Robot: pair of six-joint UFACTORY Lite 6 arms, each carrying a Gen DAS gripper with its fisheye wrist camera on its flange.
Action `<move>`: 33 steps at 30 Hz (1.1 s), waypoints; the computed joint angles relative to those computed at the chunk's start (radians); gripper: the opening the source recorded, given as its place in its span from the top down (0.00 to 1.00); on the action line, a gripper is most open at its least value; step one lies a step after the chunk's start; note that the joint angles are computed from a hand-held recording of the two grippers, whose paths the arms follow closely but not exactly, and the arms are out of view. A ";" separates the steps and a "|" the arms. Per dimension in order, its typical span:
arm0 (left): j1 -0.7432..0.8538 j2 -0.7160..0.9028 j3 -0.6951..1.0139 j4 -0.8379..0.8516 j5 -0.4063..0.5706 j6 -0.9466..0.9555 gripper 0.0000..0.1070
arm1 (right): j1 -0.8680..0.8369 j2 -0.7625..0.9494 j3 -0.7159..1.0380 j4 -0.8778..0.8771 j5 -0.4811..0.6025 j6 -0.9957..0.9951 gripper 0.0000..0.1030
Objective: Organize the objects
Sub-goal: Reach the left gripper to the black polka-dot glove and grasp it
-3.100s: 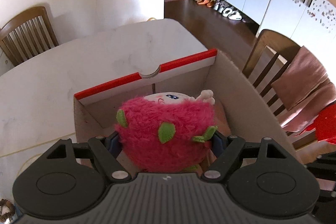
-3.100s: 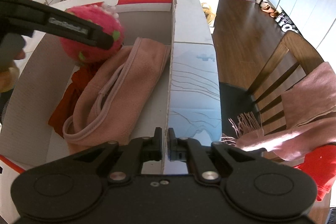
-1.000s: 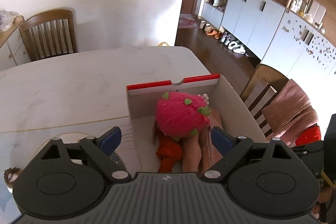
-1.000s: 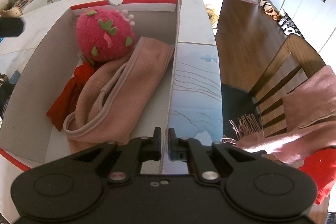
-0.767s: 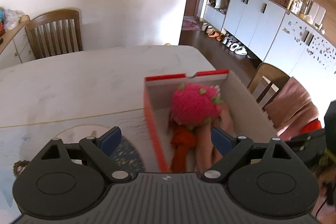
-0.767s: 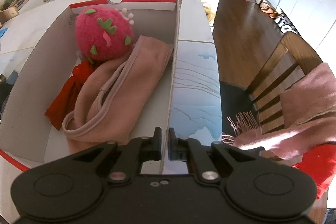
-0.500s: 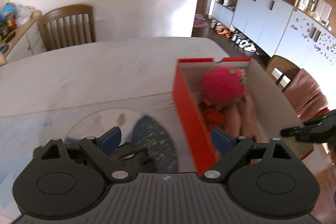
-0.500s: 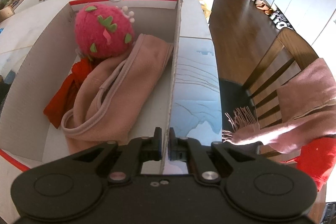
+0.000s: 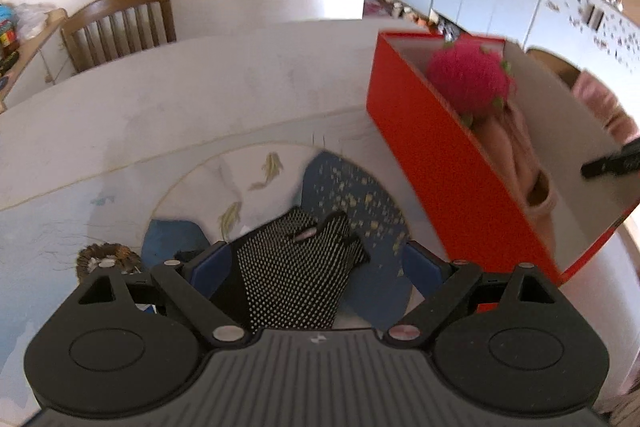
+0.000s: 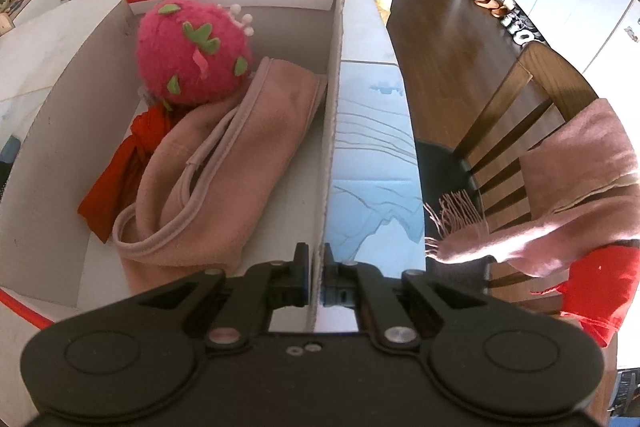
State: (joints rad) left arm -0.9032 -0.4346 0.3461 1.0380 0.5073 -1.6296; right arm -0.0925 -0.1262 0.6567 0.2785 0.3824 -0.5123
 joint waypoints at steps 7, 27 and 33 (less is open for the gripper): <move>-0.010 0.155 -0.014 0.235 -0.047 -0.208 0.14 | 0.021 0.000 -0.006 -0.089 0.000 0.117 0.96; -0.023 0.250 -0.031 0.392 -0.045 -0.391 0.85 | 0.049 -0.036 -0.030 -0.132 0.017 0.170 0.96; -0.030 0.192 -0.030 0.284 -0.016 -0.305 0.96 | 0.016 -0.045 -0.047 -0.019 0.012 0.025 0.95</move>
